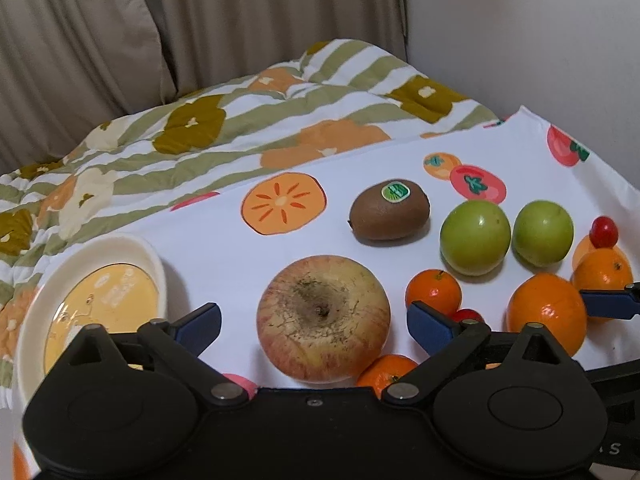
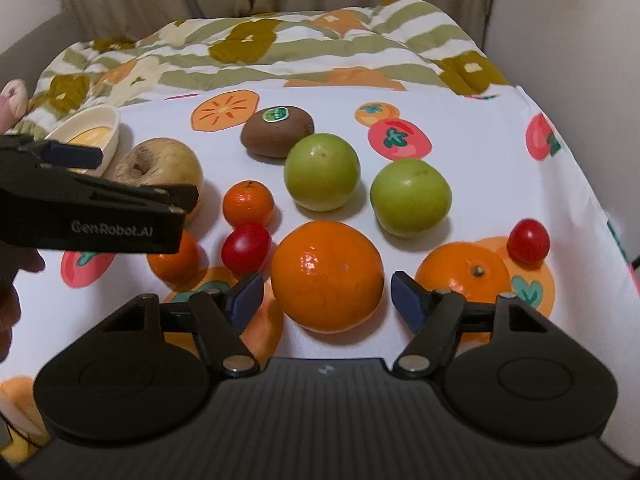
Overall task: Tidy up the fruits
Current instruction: 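Grasp the large apple with the left tool while the right tool grasps an orange, then carry the apple and orange into the duck bowl and release both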
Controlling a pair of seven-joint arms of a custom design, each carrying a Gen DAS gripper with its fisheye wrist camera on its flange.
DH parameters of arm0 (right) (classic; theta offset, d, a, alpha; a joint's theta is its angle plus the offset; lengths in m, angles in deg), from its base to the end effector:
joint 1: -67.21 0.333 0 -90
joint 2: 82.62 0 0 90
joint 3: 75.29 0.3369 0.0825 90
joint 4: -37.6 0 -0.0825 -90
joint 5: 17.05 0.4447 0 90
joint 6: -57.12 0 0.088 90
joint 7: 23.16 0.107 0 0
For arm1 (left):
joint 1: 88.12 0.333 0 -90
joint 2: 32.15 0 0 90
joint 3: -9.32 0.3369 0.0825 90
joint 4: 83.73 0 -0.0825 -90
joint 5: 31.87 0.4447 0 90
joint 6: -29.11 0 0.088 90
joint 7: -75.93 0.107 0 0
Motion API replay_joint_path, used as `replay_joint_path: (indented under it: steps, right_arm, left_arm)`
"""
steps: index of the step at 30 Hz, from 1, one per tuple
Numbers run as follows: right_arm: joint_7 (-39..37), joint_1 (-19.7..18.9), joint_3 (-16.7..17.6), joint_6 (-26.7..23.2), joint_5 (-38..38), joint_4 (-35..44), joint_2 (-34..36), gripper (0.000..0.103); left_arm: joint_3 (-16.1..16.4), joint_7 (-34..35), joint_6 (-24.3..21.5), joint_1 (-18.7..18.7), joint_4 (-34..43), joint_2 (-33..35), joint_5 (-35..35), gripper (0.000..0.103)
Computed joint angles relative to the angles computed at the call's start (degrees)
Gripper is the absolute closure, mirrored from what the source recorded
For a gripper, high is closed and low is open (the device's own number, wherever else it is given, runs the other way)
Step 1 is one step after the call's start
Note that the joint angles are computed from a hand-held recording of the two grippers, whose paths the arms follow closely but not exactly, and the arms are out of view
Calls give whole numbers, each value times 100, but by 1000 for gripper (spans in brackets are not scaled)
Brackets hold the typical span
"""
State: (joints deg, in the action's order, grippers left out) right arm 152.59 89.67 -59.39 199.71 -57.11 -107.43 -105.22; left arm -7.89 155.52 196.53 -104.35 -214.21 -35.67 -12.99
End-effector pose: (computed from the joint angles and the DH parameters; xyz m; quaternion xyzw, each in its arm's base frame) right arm 0.3795 0.3047 0.4283 -0.5481 0.7673 -0.2458 0.2245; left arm 0.4897 -0.3497 0.4438 -0.3931 0.8494 -0.2734 0.2221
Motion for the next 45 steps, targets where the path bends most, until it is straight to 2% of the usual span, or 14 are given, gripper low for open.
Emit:
replay_joint_path:
  steps: [10, 15, 16, 17, 24, 30, 34, 40, 45]
  right_arm:
    - [497, -62, -9, 81, -42, -45, 27, 20]
    - [636, -69, -16, 138, 6, -36, 49, 24]
    - [665, -79, -3, 122, -7, -17, 72, 24]
    - [697, -88, 11, 104, -33, -1, 87, 24]
    - [754, -70, 7, 43, -138, 44, 129, 25]
    - [695, -34, -18, 16, -121, 30, 50, 26]
    - [504, -33, -39, -1, -107, 22, -133, 26]
    - [-31, -51, -49, -17, -75, 143, -371, 26]
    - [-612, -52, -89, 191, 42, 273, -504, 26]
  left_arm:
    - [102, 806, -13, -143, 70, 187, -636, 7]
    - [137, 993, -94, -168, 147, 267, -910, 18]
    - [146, 1247, -109, -188, 151, 274, -1184, 24]
    - [150, 1420, -95, -204, 139, 271, -1391, 24]
    - [158, 1582, -23, -205, 63, 214, -1578, 24]
    - [110, 1180, 110, -95, -160, -53, -1261, 24]
    - [-22, 610, 154, 114, -322, -357, -912, 24]
    - [-409, -513, 42, 616, -580, -1014, -396, 24]
    - [-740, -1366, -211, 1041, -781, -1697, -178, 24]
